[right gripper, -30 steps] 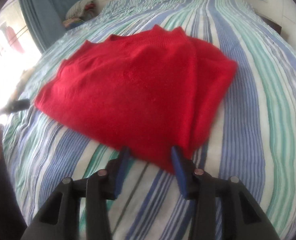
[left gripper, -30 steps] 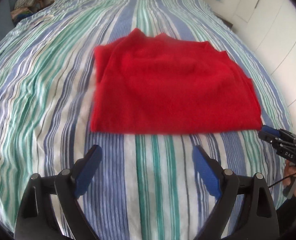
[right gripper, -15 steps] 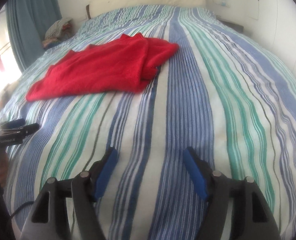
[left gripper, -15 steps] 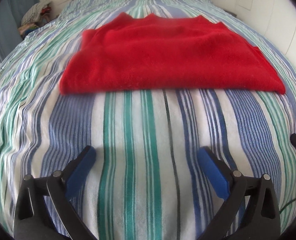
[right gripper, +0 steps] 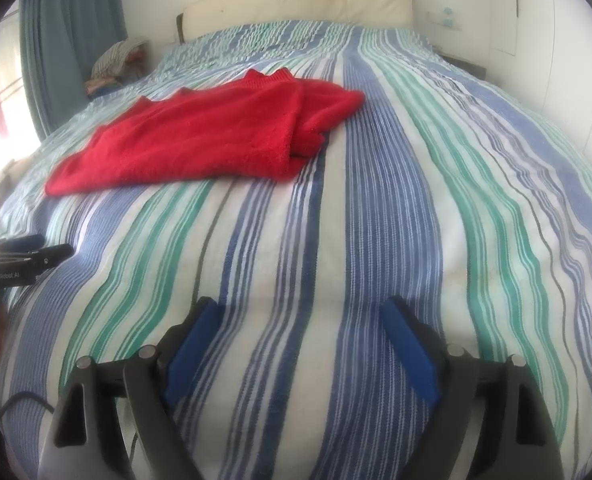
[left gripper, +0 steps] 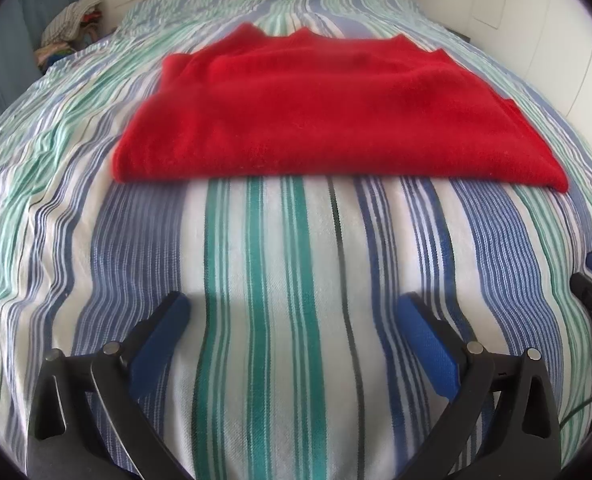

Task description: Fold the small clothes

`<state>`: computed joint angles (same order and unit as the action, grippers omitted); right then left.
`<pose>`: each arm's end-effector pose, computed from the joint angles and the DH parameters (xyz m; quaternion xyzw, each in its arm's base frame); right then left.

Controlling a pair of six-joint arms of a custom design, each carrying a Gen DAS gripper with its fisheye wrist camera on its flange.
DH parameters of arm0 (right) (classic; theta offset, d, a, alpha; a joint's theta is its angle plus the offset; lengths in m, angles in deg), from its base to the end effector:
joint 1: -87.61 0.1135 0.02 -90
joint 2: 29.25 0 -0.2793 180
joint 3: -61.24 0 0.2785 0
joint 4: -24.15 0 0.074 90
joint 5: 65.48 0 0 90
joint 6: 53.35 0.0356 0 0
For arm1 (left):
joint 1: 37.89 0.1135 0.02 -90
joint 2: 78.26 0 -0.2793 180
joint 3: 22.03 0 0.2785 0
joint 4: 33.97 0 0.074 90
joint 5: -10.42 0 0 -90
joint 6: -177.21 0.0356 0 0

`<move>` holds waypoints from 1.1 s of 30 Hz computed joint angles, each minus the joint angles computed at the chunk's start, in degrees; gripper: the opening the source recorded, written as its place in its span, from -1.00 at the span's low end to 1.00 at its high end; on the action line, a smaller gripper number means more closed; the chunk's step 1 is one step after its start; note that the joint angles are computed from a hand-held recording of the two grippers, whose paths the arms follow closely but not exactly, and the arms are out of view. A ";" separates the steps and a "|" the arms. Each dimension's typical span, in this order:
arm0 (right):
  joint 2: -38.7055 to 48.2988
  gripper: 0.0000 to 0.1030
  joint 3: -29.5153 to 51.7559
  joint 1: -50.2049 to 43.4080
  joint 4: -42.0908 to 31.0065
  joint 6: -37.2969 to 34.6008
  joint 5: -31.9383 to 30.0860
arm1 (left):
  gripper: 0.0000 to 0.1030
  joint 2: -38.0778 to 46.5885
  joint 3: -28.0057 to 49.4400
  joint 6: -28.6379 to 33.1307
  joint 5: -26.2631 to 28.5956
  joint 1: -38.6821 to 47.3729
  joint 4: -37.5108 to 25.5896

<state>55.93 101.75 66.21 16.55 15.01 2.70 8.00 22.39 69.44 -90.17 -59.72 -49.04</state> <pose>0.2470 -0.0826 0.1114 -0.0631 0.9290 0.0501 0.3611 0.2519 -0.0939 0.1151 0.0075 0.9548 -0.0128 0.2968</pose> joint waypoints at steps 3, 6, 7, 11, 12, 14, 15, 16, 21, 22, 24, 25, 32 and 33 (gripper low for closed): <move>-0.20 0.64 -0.25 0.15 0.15 0.06 0.24 | 0.99 -0.06 -0.09 0.18 0.09 0.18 0.06; -0.21 0.64 -0.27 0.23 0.16 0.03 0.43 | 0.99 -0.05 -0.08 0.16 0.14 0.18 0.05; -0.25 0.64 -0.29 0.40 0.14 0.06 0.71 | 0.99 0.00 -0.03 0.21 0.14 0.21 0.07; -0.46 0.64 -0.53 1.23 0.43 0.10 2.26 | 0.99 -0.09 -0.13 0.41 0.00 0.22 0.22; -0.52 0.64 -0.54 1.53 0.47 0.13 2.79 | 0.99 -0.10 -0.18 0.40 -0.11 0.14 0.27; -0.76 0.64 -0.74 1.96 0.62 0.15 3.62 | 0.99 -0.01 -0.06 0.39 -0.38 -0.05 0.14; -0.81 0.64 -0.65 2.17 0.52 0.21 3.97 | 0.99 0.03 -0.01 0.38 -0.50 -0.14 0.07; -0.85 0.65 -0.64 2.36 0.49 0.25 4.34 | 0.99 0.14 0.11 0.36 -0.59 -0.22 -0.03; -2.32 0.72 1.78 5.23 -5.27 1.52 9.83 | 0.99 0.37 0.27 0.56 -0.63 -0.22 -0.07; -2.89 0.75 2.73 6.07 -7.70 2.54 11.81 | 0.99 0.42 0.28 0.62 -0.64 -0.18 -0.03; -4.06 0.77 4.77 6.93 -12.89 4.97 14.39 | 0.99 0.58 0.34 0.65 -0.80 -0.24 0.04; -4.92 0.77 5.39 7.20 -15.05 6.11 15.39 | 0.99 0.65 0.39 0.61 -0.89 -0.29 0.07; -11.59 0.77 6.02 10.38 -21.55 7.75 25.16 | 0.99 0.68 0.38 0.60 -0.87 -0.30 0.17; -12.23 0.77 6.19 10.63 -22.18 7.68 25.98 | 0.99 0.66 0.39 0.58 -0.86 -0.31 0.10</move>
<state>43.69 107.94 76.85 -5.62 22.69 28.68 8.65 22.78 70.03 -91.03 -60.03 -48.94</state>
